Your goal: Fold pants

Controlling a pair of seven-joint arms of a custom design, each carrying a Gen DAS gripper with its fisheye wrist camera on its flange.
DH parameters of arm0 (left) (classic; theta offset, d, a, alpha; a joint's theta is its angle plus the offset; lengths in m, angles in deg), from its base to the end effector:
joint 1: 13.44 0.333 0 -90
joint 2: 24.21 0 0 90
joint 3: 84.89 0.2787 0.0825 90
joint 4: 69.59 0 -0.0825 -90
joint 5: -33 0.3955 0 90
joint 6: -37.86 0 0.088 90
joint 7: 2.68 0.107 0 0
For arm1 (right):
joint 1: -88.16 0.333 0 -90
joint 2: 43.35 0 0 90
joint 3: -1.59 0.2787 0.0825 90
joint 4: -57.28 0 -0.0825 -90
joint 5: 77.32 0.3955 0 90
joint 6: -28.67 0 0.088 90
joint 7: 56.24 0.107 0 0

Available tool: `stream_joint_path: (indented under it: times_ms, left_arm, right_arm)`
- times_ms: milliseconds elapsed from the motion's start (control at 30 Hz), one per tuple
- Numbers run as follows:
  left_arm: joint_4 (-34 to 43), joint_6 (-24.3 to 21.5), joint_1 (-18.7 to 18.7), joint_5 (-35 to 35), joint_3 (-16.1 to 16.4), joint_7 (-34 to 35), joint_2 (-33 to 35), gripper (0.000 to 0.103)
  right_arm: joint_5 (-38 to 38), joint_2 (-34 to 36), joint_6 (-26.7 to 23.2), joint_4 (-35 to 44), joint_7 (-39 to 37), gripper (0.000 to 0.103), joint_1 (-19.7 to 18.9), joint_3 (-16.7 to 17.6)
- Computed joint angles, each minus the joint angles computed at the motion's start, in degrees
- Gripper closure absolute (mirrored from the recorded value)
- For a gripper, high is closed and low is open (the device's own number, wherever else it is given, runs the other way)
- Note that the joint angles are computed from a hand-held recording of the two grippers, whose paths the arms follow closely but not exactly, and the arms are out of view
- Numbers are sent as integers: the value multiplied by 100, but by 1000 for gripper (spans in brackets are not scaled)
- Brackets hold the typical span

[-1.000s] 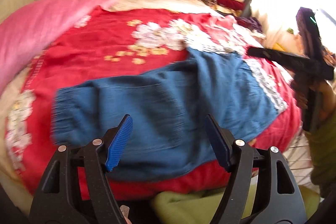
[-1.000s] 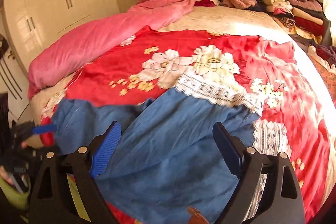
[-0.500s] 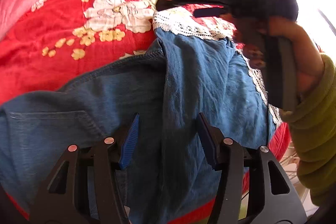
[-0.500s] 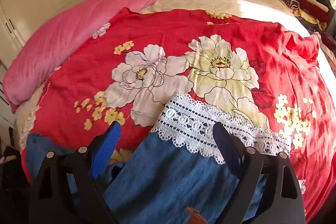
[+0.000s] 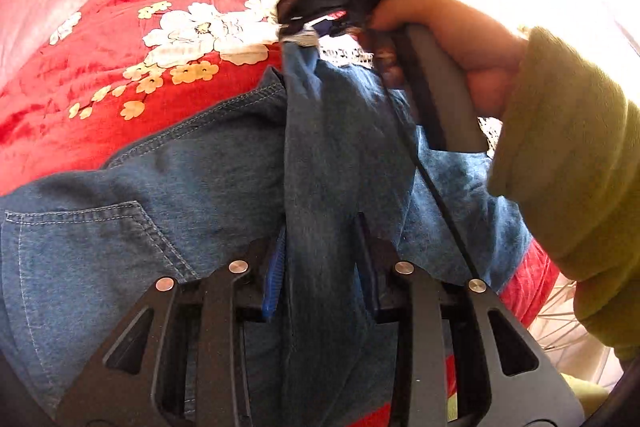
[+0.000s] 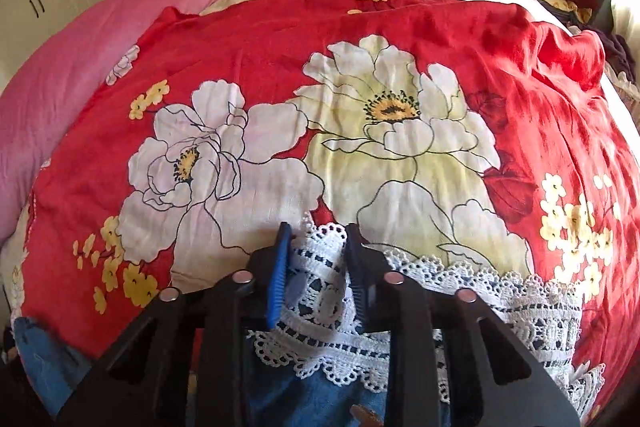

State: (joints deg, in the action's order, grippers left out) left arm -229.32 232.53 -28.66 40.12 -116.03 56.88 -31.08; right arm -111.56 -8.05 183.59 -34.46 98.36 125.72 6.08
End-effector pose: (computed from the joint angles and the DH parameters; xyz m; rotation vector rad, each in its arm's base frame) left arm 0.2956 -0.3229 0.2755 -1.5190 2.3666 -1.0186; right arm 0.5259 0.4895 0.2842 -1.8945 1.7793 -0.3539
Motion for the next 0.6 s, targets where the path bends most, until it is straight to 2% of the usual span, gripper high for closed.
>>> stream_joint_path:
  times_ms: [67,200,300,433,467,533,600]
  left_arm:
    - [-42,64,-77,85,106,-95,-19,77]
    - [-87,184,-8,-163,-28,34,-40,76]
    - [-95,240,65,-450,-179,257,-38,75]
    - [-65,253,116,-907,-344,655,1,75]
    - [-54,232,210,-1162,-521,859,-6,81]
    - [-40,41,365,-1450,-840,1129,-108,103]
    - [-60,-68,798,-1587,-1381,1252,-275,103]
  right_arm:
    - [-287,-540,405,-705,392,89,65,-188]
    - [-791,-1562,1098,-1975,1105,89,-36,-306]
    - [-1487,-2182,1328,-2655,1847,89,-50,-412]
    - [-2879,-3135,1511,-3621,3307,89,-89,-502]
    - [-3172,-3374,1504,-3857,3625,89,-140,-459]
    - [-3501,-3799,1531,-4306,4022,89,-278,-328]
    - [-3674,-4135,1553,-4685,4286,93,-421,-173]
